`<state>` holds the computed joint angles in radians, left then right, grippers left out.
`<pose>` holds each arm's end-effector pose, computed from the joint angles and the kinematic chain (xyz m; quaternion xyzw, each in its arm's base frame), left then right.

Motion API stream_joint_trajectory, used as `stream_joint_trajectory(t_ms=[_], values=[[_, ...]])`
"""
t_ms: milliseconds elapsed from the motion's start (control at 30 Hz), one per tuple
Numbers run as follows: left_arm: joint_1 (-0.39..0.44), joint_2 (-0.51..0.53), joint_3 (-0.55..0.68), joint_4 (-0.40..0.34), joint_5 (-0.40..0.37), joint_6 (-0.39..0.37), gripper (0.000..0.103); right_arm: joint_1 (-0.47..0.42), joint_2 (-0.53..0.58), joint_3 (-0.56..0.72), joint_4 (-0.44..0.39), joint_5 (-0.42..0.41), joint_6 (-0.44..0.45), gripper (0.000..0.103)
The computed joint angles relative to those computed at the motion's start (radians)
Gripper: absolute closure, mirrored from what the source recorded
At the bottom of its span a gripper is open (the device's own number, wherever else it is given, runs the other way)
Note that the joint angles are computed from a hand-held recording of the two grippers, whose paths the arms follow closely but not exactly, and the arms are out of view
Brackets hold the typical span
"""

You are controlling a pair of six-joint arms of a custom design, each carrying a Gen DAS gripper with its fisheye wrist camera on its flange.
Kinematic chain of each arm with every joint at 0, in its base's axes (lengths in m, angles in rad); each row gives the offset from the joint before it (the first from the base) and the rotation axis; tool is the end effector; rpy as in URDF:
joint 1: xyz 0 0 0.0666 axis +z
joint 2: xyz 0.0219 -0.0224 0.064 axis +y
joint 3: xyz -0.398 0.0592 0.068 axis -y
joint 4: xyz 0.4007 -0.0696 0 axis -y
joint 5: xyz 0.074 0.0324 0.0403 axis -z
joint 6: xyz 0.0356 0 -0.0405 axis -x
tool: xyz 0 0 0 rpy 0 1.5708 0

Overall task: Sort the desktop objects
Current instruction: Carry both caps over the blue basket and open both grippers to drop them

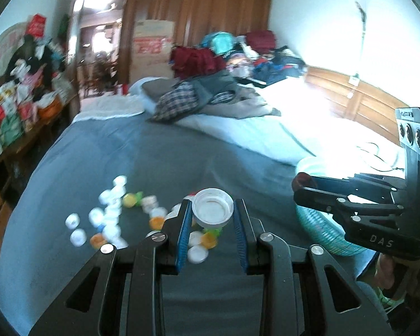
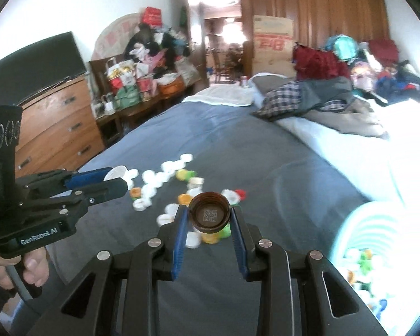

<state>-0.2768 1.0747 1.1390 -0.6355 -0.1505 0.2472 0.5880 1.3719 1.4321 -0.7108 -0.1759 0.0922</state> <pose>0.3706 -0.1002 0.4795 -0.0231 0.8756 -0.0600 0.4787 0.4099 0.2803 0.4921 -0.3345 0.8284 0.1848 0.4095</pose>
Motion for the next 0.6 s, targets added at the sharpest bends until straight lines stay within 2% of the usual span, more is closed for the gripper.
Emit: stream_joint_trajectory(t_ms=[300,600], values=[[-0.105,0.137,0.163,-0.003,-0.010,-0.035,0.078,-0.147,-0.058,0.016,-0.033,-0.005,0.013,0.070],[-0.172,0.301,0.362,-0.071,0.060,-0.054,0.078,-0.307,-0.070,0.070,-0.094,-0.043,0.043,0.070]])
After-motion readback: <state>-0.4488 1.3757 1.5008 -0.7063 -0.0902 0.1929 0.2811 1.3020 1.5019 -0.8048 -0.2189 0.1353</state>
